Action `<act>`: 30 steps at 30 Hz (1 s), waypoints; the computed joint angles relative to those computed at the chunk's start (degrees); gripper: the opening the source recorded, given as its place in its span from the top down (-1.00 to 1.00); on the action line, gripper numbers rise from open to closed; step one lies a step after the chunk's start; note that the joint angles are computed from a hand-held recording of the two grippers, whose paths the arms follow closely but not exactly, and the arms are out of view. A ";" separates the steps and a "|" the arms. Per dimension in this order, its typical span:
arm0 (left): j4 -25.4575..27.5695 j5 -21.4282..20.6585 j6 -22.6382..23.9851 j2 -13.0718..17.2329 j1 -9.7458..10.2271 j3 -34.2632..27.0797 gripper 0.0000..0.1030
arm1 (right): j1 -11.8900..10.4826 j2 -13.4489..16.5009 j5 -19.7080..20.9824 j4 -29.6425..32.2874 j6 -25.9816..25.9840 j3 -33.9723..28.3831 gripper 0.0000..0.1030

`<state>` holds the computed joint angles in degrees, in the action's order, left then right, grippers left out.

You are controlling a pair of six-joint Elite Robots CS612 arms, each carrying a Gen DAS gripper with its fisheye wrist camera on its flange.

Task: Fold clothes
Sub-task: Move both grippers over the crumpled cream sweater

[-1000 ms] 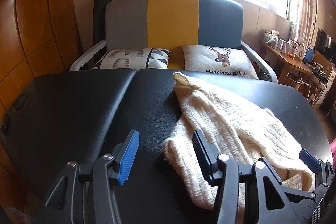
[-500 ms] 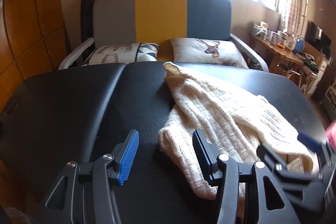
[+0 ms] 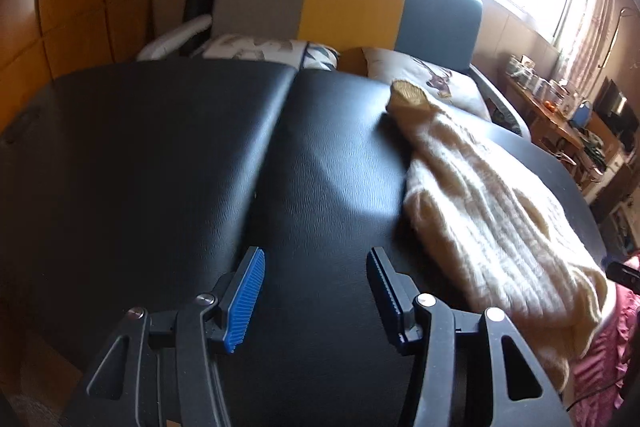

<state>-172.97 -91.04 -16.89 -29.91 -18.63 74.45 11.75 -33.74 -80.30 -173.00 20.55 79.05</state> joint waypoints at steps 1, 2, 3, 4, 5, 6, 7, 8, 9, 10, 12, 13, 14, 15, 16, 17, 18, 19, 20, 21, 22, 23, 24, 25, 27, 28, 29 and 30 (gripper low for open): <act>0.55 -2.31 0.28 0.07 0.23 0.11 -0.04 | -0.69 -0.49 2.07 -1.96 1.72 2.00 -1.00; 1.02 -4.04 0.52 0.12 0.24 0.10 -0.04 | -1.32 -0.62 5.03 -4.42 3.63 3.44 -1.00; 1.66 -5.46 1.01 0.25 0.18 -0.21 -0.04 | -1.87 -0.48 8.47 -7.07 5.95 4.42 -1.00; 2.33 -6.61 1.84 0.35 -0.08 -0.46 -0.04 | -2.41 -0.26 11.84 -9.85 8.43 5.31 -1.00; 2.81 -7.95 2.69 0.37 -0.46 -0.79 -0.03 | -2.53 0.03 13.68 -11.90 9.86 5.69 -1.00; 3.30 -9.33 3.55 0.40 -0.85 -1.16 -0.03 | -2.33 0.32 14.34 -13.26 10.35 5.71 -1.00; 3.82 -10.70 4.41 0.45 -1.24 -1.56 -0.03 | -1.91 0.43 14.02 -13.07 9.73 5.45 -1.00; 4.26 -12.29 5.14 0.48 -1.67 -2.09 -0.03 | -1.31 0.38 12.92 -11.60 8.24 4.91 -1.00; 4.72 -13.92 5.86 0.54 -2.10 -2.68 -0.03 | -0.74 0.41 12.07 -10.11 6.52 4.35 -1.00; 6.05 -15.62 6.54 0.63 -2.49 -3.67 -0.03 | -0.26 0.47 11.52 -8.80 4.76 3.89 -1.00; 9.07 -19.05 7.96 0.93 -3.25 -5.93 -0.03 | 0.87 0.55 9.05 -6.67 1.20 3.28 -1.00; 11.10 -21.35 8.17 1.25 -3.41 -7.25 -0.03 | 1.35 0.55 7.40 -5.99 -0.53 3.20 -1.00; 13.21 -22.80 8.04 1.63 -3.66 -8.65 -0.03 | 1.80 0.49 5.68 -5.45 -2.01 3.26 -1.00; 15.35 -24.12 7.90 2.05 -3.93 -10.11 -0.03 | 2.18 0.42 3.99 -5.00 -3.21 3.34 -1.00; 17.14 -24.73 7.76 2.30 -4.04 -11.05 -0.03 | 2.58 0.36 2.30 -4.56 -4.39 3.41 -1.00; 18.89 -25.24 7.62 2.55 -4.13 -11.94 -0.02 | 2.82 0.33 1.21 -4.45 -4.94 3.53 -1.00; 20.66 -25.75 7.50 2.82 -4.22 -12.86 -0.01 | 2.86 0.33 0.80 -4.89 -4.66 3.79 -1.00; 21.51 -25.55 7.71 2.85 -4.35 -13.24 -0.01 | 2.74 0.46 0.83 -5.53 -3.97 3.97 -1.00; 22.23 -25.26 7.97 2.86 -4.48 -13.55 -0.01 | 2.54 0.66 1.06 -6.13 -3.15 4.02 -1.00; 23.52 -25.29 7.97 3.04 -4.56 -14.12 -0.01 | 2.34 0.86 1.28 -6.72 -2.34 4.07 -1.00; 24.89 -25.37 7.94 3.26 -4.63 -14.74 -0.01 | 2.24 0.98 1.21 -7.22 -1.76 4.15 -1.00; 26.28 -25.45 7.91 3.49 -4.69 -15.38 -0.01 | 2.21 1.03 0.90 -7.66 -1.37 4.27 -1.00; 27.67 -25.53 7.89 3.73 -4.76 -16.03 -0.01 | 2.18 1.08 0.58 -8.08 -0.99 4.39 -1.00; 29.08 -25.61 7.87 3.98 -4.82 -16.71 0.00 | 2.18 1.07 0.27 -8.40 -0.77 4.56 -1.00; 31.49 -25.17 7.67 4.57 -5.04 -18.13 0.00 | 2.40 1.14 -0.66 -8.54 -1.26 4.40 -1.00; 32.78 -24.83 7.24 4.80 -5.15 -18.78 0.02 | 2.55 1.27 -1.02 -8.37 -1.70 4.06 -1.00; 34.07 -24.24 7.11 5.05 -5.28 -19.38 0.02 | 2.66 1.35 -1.19 -8.23 -2.23 3.82 -1.00; 35.36 -23.62 7.02 5.31 -5.41 -20.00 0.02 | 2.73 1.34 -1.31 -8.25 -2.76 3.79 -1.00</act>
